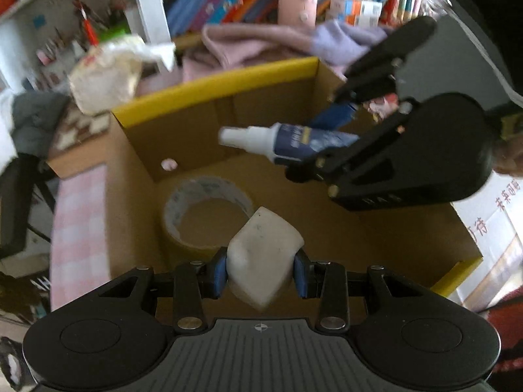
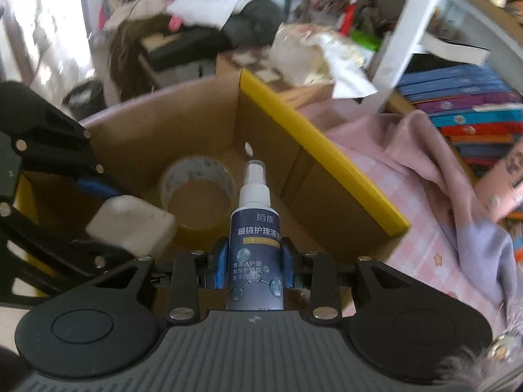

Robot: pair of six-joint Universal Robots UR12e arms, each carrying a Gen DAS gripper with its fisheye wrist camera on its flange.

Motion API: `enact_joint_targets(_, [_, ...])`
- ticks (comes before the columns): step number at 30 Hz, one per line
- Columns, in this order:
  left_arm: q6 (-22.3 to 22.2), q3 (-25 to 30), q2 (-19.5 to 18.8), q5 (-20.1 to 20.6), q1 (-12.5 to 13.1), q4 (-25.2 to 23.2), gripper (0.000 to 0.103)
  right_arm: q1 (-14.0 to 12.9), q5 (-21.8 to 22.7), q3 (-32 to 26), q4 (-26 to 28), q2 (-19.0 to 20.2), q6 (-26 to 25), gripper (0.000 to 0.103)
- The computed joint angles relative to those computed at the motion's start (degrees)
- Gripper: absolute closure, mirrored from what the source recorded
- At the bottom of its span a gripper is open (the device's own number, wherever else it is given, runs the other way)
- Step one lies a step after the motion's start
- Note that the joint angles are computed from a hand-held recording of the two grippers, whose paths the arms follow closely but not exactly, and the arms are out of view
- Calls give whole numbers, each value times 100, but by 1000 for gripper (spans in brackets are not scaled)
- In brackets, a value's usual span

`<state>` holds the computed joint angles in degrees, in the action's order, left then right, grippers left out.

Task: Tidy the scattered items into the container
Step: 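Lower into the box and open the left tool while the right tool releases the bottle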

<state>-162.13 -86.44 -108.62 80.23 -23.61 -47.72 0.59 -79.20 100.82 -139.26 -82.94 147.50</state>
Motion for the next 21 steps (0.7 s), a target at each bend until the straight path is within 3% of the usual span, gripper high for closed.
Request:
enact_joint_targets(9, [238,504,-285,-31,-37,-1043,65,148,-422,-497,748,406,-1012,72])
enact_joint_targets(21, [358,483,-297,324,-149,-904,58,120,-372,-625,882,531,-1069,72])
